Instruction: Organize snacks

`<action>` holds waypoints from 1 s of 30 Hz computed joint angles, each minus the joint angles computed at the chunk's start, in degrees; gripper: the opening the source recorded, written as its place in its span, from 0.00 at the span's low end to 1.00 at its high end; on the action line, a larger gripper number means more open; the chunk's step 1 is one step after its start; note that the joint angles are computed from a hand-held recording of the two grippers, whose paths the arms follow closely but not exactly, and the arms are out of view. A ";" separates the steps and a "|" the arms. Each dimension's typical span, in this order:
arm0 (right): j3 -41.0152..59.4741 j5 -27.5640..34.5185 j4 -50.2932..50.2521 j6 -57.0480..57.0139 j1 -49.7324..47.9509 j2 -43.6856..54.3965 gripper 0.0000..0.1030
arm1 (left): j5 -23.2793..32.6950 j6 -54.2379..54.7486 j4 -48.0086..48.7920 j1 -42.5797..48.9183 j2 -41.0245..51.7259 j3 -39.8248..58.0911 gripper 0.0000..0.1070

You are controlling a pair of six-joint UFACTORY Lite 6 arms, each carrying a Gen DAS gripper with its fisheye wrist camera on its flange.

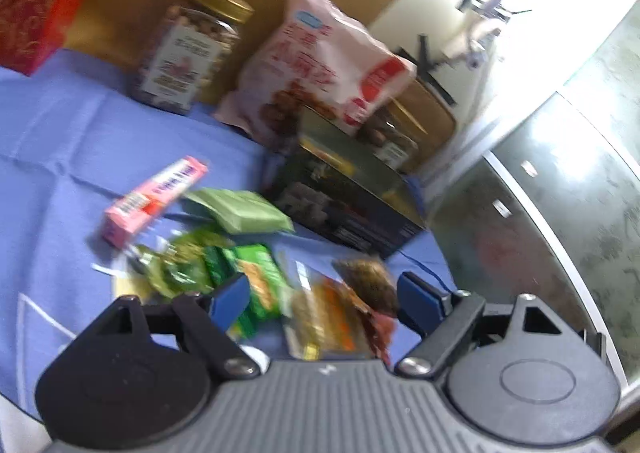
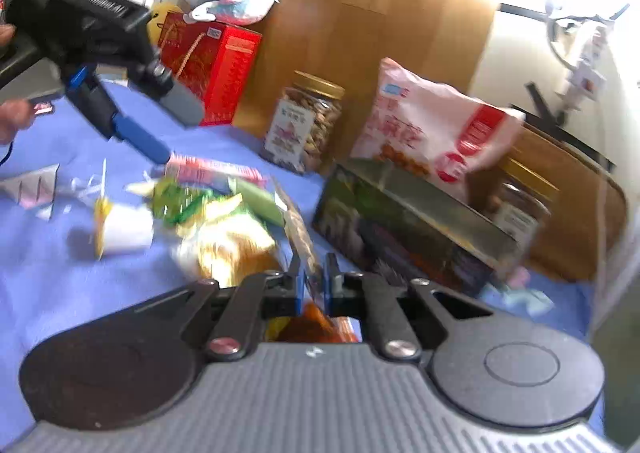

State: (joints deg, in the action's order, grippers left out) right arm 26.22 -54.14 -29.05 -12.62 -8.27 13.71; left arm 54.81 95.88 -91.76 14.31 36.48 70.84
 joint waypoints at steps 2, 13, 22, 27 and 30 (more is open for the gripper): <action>-4.40 0.08 -3.95 2.74 -4.87 -3.95 0.12 | 0.51 2.84 -0.40 -1.01 -1.41 -2.63 0.80; -14.00 -6.11 -42.90 24.65 -30.77 -8.17 0.39 | -1.62 16.64 -2.06 -8.46 -6.84 -14.94 0.80; -9.11 -7.94 -53.80 46.27 -39.72 0.81 0.53 | -7.09 15.23 -1.01 -14.18 -4.03 -12.11 0.80; -4.01 -6.72 -57.61 59.46 -41.47 6.52 0.53 | -8.10 8.70 2.76 -18.23 2.99 -5.13 0.80; -2.06 -8.44 -57.57 63.12 -40.51 9.44 0.52 | -6.09 6.03 5.07 -18.79 5.19 -2.63 0.77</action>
